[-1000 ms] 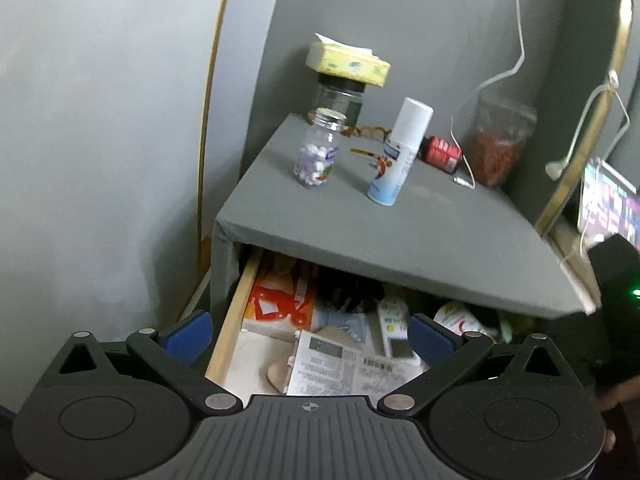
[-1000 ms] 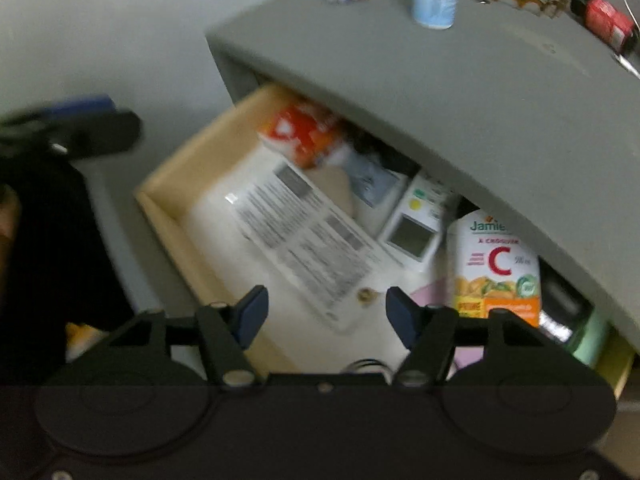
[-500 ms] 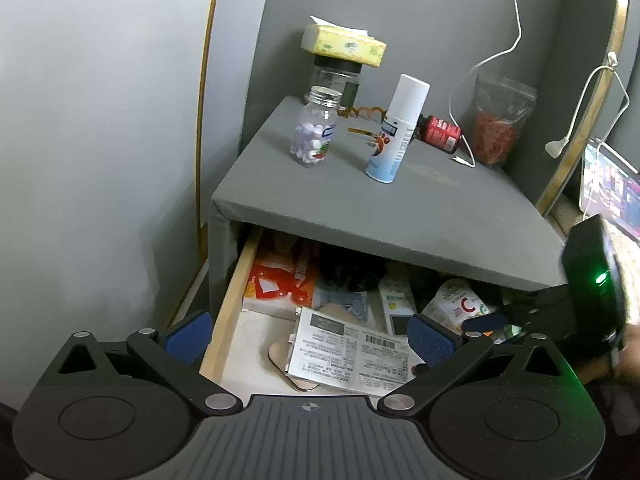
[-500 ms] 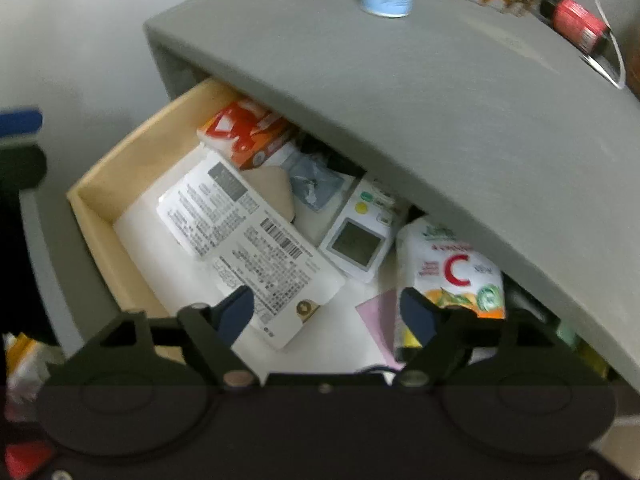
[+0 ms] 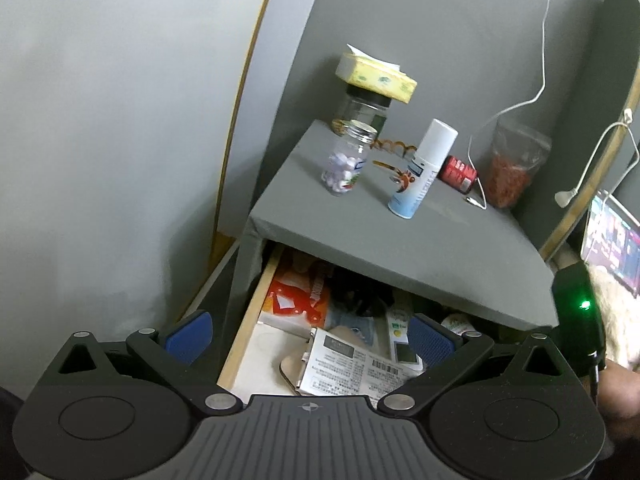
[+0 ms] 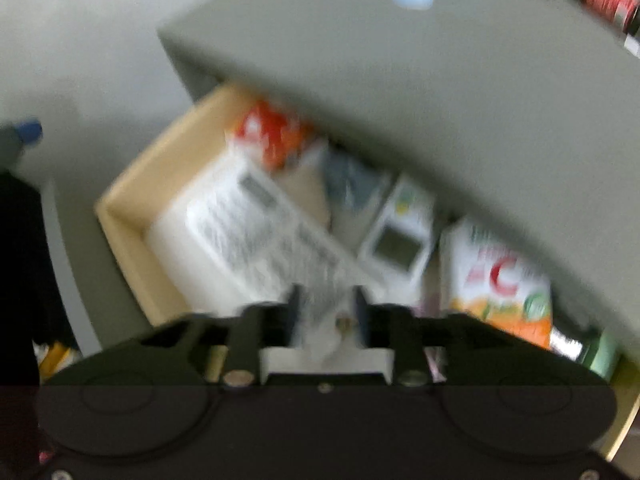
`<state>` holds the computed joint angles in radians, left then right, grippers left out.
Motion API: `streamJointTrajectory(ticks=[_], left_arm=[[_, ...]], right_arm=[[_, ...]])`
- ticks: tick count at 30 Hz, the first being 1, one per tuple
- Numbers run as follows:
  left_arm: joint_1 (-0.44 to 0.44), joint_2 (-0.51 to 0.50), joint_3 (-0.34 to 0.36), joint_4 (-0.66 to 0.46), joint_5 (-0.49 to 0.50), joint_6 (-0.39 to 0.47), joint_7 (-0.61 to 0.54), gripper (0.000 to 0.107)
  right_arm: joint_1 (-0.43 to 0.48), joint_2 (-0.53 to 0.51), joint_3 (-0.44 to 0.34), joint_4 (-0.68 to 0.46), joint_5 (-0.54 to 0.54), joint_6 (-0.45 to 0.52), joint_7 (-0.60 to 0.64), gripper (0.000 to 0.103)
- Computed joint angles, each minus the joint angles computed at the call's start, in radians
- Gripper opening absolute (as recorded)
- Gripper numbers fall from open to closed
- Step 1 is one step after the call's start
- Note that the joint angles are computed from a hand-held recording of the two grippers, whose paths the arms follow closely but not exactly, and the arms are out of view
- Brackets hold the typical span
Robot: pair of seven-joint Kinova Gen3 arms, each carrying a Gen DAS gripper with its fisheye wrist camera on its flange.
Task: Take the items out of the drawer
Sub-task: 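Move the right gripper back over the open drawer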
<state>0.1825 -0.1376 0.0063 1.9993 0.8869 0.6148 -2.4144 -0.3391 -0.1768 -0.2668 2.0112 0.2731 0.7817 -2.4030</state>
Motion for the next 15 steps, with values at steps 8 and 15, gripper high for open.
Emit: streamJointTrajectory(ticks=[8,15], left_arm=[[0.001,0.013,0.010,-0.011,-0.003,0.007,0.005,0.103],[0.019,0.007,0.020,-0.001,-0.013,-0.008,-0.041,0.103]], right_arm=[[-0.004,0.008,-0.007,-0.014,0.017,0.032,-0.031,0.073],[-0.021,0.029,0.012,-0.041,-0.023,0.061,0.016,0.073]])
